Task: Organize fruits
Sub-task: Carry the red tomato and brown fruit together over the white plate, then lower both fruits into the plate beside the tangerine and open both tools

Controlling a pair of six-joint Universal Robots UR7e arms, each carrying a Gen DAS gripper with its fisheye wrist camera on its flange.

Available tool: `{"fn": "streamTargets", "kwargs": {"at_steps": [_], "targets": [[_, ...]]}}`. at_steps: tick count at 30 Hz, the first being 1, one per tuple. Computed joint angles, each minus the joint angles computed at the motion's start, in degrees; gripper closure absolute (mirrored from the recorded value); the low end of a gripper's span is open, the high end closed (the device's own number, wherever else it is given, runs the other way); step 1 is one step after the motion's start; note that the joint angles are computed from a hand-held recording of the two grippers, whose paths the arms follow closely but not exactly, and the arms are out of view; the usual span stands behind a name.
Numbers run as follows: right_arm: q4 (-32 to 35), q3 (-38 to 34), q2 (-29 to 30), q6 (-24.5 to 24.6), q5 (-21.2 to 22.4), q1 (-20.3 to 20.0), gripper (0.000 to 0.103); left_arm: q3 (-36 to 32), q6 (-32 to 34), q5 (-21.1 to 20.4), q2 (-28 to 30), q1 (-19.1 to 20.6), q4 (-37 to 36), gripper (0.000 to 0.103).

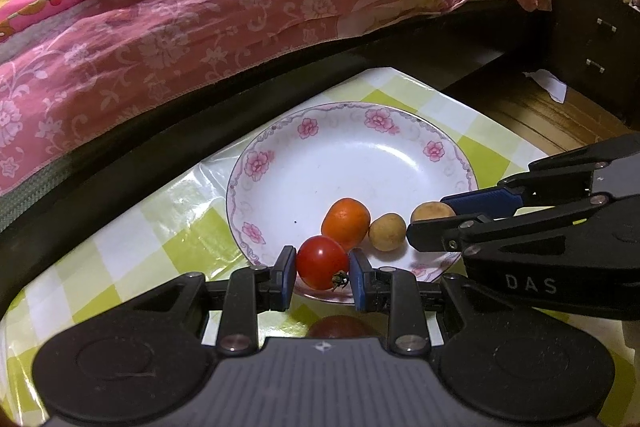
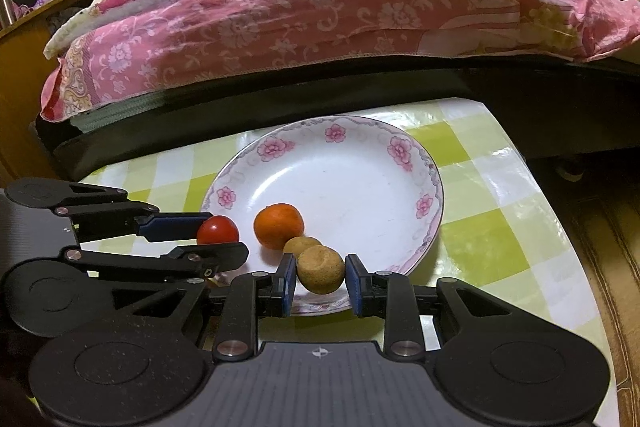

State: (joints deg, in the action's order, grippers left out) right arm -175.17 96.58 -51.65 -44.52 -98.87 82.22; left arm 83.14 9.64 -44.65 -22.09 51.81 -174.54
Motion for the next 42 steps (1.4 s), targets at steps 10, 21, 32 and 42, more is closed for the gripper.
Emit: {"fn": "streamTargets", "kwargs": {"at_steps": [10, 21, 32, 42], "targets": [[-0.14, -1.16, 1.21, -0.33, -0.36, -0.03, 0.079, -0.94, -0.03, 0.08, 0.53, 0.33, 0.51, 0.067], [0.01, -1.37, 1.45, -0.55, -0.65, -0.11, 0.077, -0.82, -0.02, 0.3, 0.52, 0.24, 0.48, 0.067], [-0.97, -1.06, 1.29, -0.65, -0.18, -0.2, 0.076, -0.69, 1.02, 0.49, 0.63, -0.01, -0.77, 0.066], [-1.1, -0.98, 1.02, -0.32, 0.06, -0.13, 0.076, -0.32, 0.76, 0.36, 0.33, -0.28, -1.27, 0.066]]}}
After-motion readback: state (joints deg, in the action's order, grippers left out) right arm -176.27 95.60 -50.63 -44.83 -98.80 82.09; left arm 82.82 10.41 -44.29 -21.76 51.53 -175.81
